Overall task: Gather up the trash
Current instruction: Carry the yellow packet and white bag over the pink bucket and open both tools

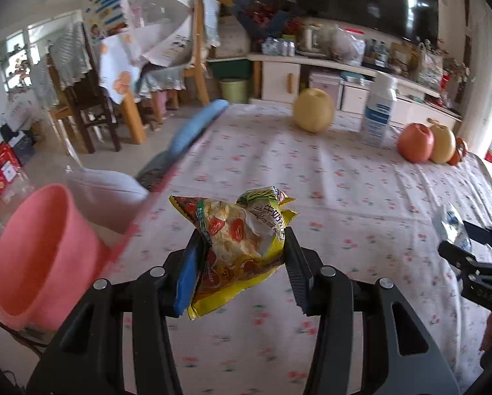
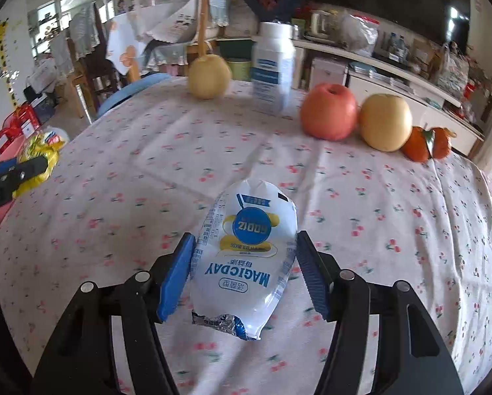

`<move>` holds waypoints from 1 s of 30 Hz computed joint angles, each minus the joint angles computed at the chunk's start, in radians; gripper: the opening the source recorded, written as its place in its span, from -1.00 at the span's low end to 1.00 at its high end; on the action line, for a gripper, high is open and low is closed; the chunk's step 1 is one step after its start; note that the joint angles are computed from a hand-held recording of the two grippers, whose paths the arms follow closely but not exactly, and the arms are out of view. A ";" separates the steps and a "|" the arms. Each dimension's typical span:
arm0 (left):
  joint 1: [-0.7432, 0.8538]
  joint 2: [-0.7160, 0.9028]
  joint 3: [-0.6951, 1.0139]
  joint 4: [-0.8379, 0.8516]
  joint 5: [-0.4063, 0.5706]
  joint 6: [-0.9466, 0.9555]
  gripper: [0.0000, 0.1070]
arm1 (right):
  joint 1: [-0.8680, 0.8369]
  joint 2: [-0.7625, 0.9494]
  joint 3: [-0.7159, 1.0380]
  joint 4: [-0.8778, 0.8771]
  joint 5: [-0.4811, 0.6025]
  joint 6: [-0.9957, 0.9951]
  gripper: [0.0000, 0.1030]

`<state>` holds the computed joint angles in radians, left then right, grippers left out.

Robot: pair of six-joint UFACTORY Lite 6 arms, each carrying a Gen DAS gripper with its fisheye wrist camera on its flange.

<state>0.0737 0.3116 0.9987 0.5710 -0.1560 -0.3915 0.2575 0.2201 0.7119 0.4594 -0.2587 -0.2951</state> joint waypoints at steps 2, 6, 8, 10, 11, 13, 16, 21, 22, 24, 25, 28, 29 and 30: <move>0.032 -0.003 0.004 0.027 -0.007 -0.013 -0.07 | 0.045 -0.005 -0.004 0.069 -0.008 -0.047 0.22; 0.095 -0.015 0.002 0.088 -0.030 -0.047 -0.07 | 0.113 -0.009 -0.006 0.154 -0.016 -0.096 0.22; 0.133 -0.018 0.010 0.165 -0.039 -0.114 -0.07 | 0.154 -0.016 -0.004 0.207 -0.015 -0.123 0.22; 0.162 -0.019 0.015 0.202 -0.048 -0.147 -0.07 | 0.196 -0.021 0.004 0.261 -0.015 -0.152 0.22; 0.178 -0.017 0.022 0.249 -0.051 -0.191 -0.07 | 0.219 -0.021 0.010 0.294 -0.016 -0.172 0.23; 0.198 -0.011 0.035 0.304 -0.056 -0.249 -0.07 | 0.258 -0.024 0.022 0.353 -0.017 -0.214 0.22; 0.234 -0.008 0.049 0.330 -0.064 -0.264 -0.07 | 0.320 -0.018 0.048 0.475 -0.024 -0.306 0.23; 0.290 -0.016 0.064 0.365 -0.085 -0.289 -0.07 | 0.412 0.030 0.108 0.655 -0.038 -0.447 0.23; 0.300 -0.014 0.070 0.376 -0.089 -0.297 -0.07 | 0.422 0.035 0.117 0.681 -0.037 -0.467 0.23; 0.321 -0.014 0.081 0.397 -0.095 -0.315 -0.07 | 0.451 0.060 0.153 0.756 -0.038 -0.531 0.23; 0.336 -0.010 0.092 0.420 -0.099 -0.336 -0.07 | 0.466 0.072 0.173 0.794 -0.041 -0.564 0.23; 0.369 0.006 0.121 0.469 -0.106 -0.384 -0.07 | 0.503 0.095 0.232 0.887 -0.042 -0.643 0.23; 0.380 0.011 0.129 0.483 -0.109 -0.399 -0.07 | 0.510 0.101 0.249 0.909 -0.040 -0.662 0.22; 0.392 0.018 0.140 0.506 -0.112 -0.421 -0.07 | 0.524 0.118 0.284 0.949 -0.041 -0.699 0.22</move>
